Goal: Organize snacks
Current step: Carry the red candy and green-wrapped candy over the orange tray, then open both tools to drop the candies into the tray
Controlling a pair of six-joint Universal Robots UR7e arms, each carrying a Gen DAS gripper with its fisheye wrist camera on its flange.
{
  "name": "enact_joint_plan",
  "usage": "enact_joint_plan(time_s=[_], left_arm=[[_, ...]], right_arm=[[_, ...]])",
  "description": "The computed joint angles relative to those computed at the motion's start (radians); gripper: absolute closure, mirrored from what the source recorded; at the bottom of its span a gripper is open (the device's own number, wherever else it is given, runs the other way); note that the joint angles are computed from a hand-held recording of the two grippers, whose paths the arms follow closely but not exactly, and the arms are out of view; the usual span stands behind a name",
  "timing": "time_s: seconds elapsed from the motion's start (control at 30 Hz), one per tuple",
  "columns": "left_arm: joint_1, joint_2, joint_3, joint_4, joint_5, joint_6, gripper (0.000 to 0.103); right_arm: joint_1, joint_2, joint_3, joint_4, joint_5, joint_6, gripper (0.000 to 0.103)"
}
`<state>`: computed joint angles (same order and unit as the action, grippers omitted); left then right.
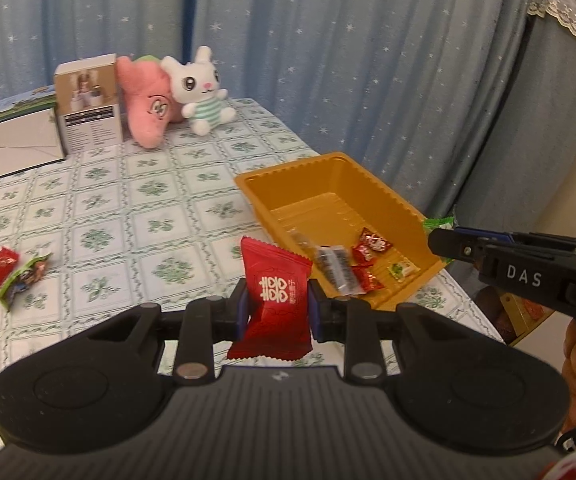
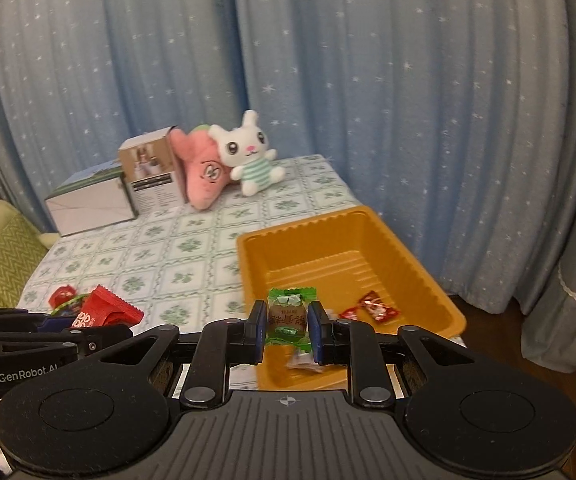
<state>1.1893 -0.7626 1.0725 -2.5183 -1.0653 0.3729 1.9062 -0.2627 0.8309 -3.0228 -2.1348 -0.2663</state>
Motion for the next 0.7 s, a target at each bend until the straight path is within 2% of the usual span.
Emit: enact_joint_plan(time_s=[0.27, 0.7], left_arm=[[-0.008, 0.080, -0.091, 0.044, -0.028, 0.008, 0.077], [0.000, 0.301, -0.398, 0.194, -0.057, 0.009, 0.077]], right_arm=[[-0.035, -0.032, 0.029, -0.026, -0.021, 0.016, 0.081], [-0.094, -0.008, -0.060, 0.062, -0.001, 0.013, 0.081]])
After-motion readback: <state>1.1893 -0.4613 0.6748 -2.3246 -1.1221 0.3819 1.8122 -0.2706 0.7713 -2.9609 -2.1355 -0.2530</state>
